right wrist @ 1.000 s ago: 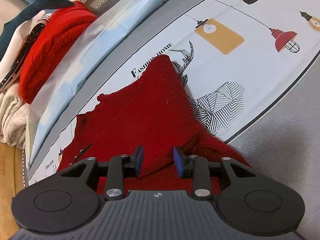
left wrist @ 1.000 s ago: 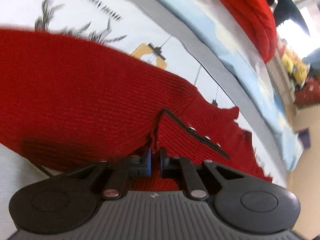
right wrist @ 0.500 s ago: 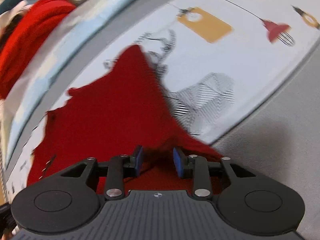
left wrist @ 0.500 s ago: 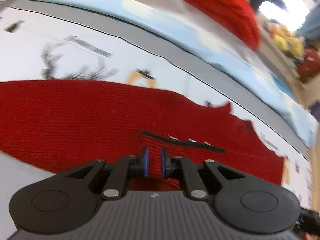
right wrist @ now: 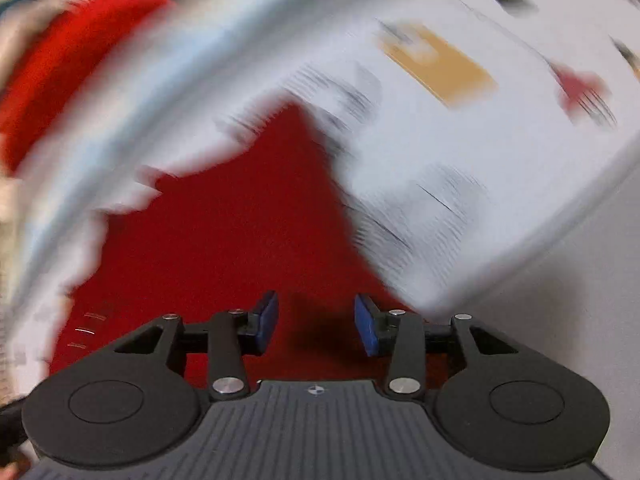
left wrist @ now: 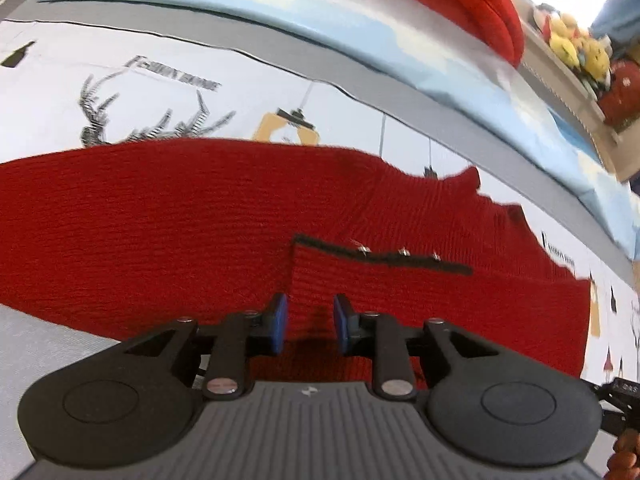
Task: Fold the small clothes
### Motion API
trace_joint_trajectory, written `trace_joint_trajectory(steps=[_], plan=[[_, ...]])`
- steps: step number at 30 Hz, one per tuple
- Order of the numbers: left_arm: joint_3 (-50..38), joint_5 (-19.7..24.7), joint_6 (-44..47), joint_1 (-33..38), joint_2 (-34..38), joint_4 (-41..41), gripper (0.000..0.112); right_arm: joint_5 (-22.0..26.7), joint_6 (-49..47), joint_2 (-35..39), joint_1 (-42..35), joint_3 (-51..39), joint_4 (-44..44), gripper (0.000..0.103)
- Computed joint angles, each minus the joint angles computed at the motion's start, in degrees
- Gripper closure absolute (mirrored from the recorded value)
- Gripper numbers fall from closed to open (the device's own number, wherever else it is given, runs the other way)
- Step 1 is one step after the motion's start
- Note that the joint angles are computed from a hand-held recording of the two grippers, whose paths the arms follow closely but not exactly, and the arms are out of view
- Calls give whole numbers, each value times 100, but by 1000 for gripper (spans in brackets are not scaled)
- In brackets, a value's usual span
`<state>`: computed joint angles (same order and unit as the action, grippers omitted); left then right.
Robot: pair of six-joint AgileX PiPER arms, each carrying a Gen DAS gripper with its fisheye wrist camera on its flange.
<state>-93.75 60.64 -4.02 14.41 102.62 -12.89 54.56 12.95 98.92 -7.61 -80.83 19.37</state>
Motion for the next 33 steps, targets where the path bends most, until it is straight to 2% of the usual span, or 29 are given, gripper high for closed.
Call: trace_joint_trajectory(steps=[4, 6, 10, 13, 15, 17, 18, 19, 20, 21, 28, 33], plan=[[72, -183, -79, -12, -438, 272, 84, -74, 32, -327, 194, -140, -282, 61], [0, -181, 21, 10, -673, 448, 79, -114, -182, -545, 266, -176, -151, 61], [-530, 146, 13, 336, -889, 569, 74, -123, -620, -816, 339, -305, 124, 61], [-700, 322, 256, 871, -1117, 281, 63, -181, -840, -942, 469, -412, -34, 61], [-480, 185, 526, 1277, -1266, 53, 60, -244, -1099, -1086, 477, -340, 111, 61], [19, -224, 891, 1711, -1376, -192, 61, -218, -1285, -1208, 448, -289, 272, 61], [136, -253, 965, 1897, -1314, -229, 64, -199, -1292, -1224, 460, -318, 263, 61], [42, -53, 809, 2035, -1075, -68, 70, -229, -1311, -1289, 475, -278, 205, 61], [-65, 109, 663, 2207, -866, -104, 81, -256, -1299, -1347, 500, -239, 108, 61], [-139, 192, 598, 2483, -661, -369, 82, -280, -1287, -1392, 523, -191, 25, 61], [-576, 335, 352, 3447, 245, -524, 82, -179, -1537, -1534, 490, 3, -16, 61], [-820, 577, -76, 4104, 743, -831, 69, -117, -1560, -1494, 536, -10, -10, 61]])
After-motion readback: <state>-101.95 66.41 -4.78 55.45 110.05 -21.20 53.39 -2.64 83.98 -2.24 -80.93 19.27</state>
